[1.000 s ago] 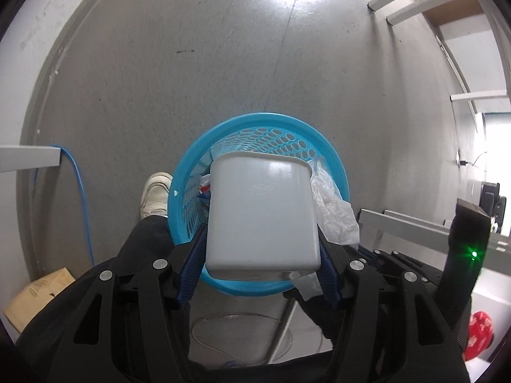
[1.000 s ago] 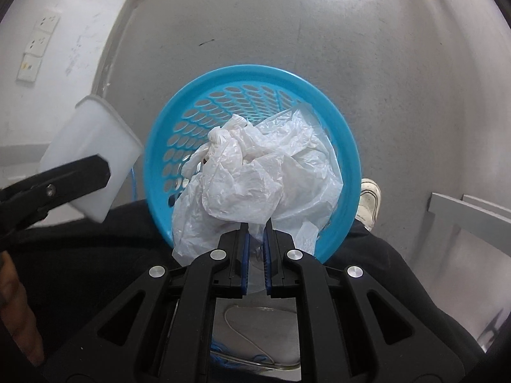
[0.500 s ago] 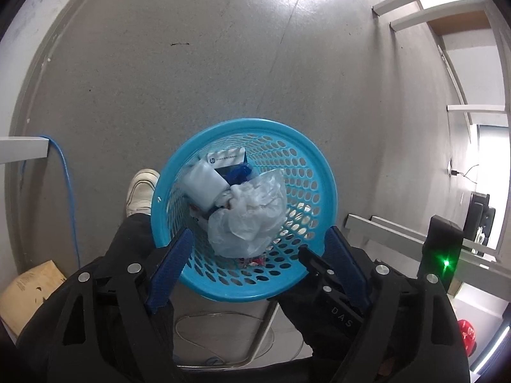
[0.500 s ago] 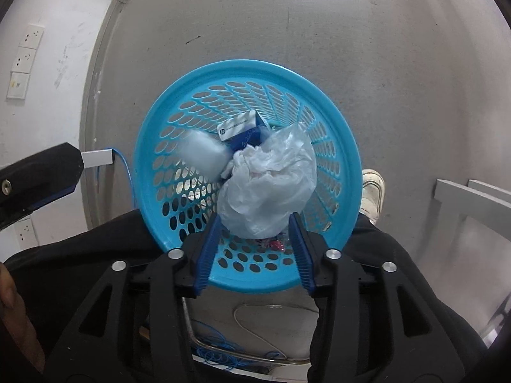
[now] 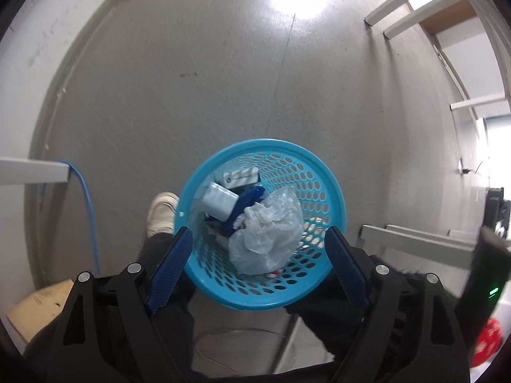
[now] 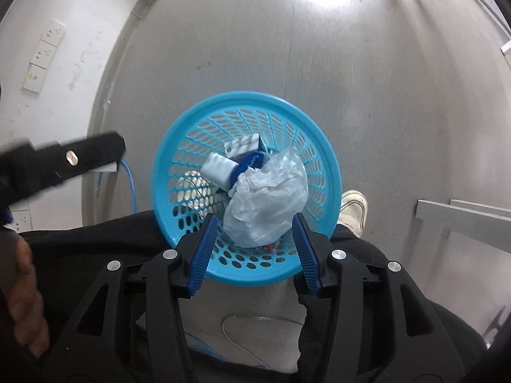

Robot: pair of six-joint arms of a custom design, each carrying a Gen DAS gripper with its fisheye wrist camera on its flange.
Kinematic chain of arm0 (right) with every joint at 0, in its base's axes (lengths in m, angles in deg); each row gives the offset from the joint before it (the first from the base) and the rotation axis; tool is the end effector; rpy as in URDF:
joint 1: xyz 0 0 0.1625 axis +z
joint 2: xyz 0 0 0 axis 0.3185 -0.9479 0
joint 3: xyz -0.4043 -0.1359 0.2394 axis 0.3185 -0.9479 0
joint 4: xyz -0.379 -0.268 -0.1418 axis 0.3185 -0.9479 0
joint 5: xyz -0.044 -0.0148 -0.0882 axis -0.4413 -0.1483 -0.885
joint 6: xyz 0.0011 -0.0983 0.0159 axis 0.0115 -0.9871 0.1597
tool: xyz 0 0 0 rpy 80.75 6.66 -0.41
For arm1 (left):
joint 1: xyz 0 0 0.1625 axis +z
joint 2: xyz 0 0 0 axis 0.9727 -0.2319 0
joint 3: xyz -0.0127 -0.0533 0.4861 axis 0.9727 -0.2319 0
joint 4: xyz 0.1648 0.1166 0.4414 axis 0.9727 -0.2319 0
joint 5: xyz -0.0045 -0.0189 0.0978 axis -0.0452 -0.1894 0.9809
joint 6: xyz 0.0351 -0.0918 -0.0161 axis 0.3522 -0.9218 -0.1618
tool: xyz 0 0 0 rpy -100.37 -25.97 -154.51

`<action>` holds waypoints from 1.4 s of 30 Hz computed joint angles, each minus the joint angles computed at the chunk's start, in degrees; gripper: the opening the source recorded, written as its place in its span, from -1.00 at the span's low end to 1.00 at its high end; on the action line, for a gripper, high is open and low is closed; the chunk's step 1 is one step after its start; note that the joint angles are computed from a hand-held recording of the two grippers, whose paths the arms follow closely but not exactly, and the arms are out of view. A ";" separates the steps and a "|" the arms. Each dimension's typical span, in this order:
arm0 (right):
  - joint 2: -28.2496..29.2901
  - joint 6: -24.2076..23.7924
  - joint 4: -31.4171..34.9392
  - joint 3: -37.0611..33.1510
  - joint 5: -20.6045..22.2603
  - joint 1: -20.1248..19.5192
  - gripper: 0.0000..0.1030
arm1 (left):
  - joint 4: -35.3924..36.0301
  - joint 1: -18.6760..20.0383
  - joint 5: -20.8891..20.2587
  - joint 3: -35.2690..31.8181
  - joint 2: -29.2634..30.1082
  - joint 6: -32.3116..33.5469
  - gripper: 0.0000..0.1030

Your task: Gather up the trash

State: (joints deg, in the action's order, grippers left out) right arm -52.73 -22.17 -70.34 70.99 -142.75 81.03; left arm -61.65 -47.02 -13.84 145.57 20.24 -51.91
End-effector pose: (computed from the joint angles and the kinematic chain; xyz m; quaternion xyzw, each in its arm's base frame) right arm 0.1668 -0.5082 0.2728 0.1266 -0.9477 -0.0678 0.2850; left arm -0.3738 -0.4045 0.0815 -0.1635 0.9475 -0.0962 0.2573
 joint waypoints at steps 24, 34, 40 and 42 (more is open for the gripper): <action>-19.16 -6.46 1.26 4.32 4.07 8.52 0.43 | 14.85 -19.45 6.42 -3.07 -5.57 -4.02 0.74; -22.89 -6.04 5.29 3.81 6.72 10.18 0.72 | 17.95 -21.77 7.44 -3.81 -5.94 -3.98 0.86; -21.82 -5.70 5.64 3.23 7.54 9.47 0.83 | 17.33 -20.40 6.04 -3.79 -5.48 -1.02 0.88; -21.67 -6.39 5.01 3.19 7.46 9.47 0.83 | 17.87 -19.90 5.53 -4.04 -5.25 -1.31 0.89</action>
State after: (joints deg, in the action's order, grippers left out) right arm -74.40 -28.56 -65.33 74.18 -135.28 90.49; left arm -43.78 -66.93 -8.31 141.53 14.98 -53.22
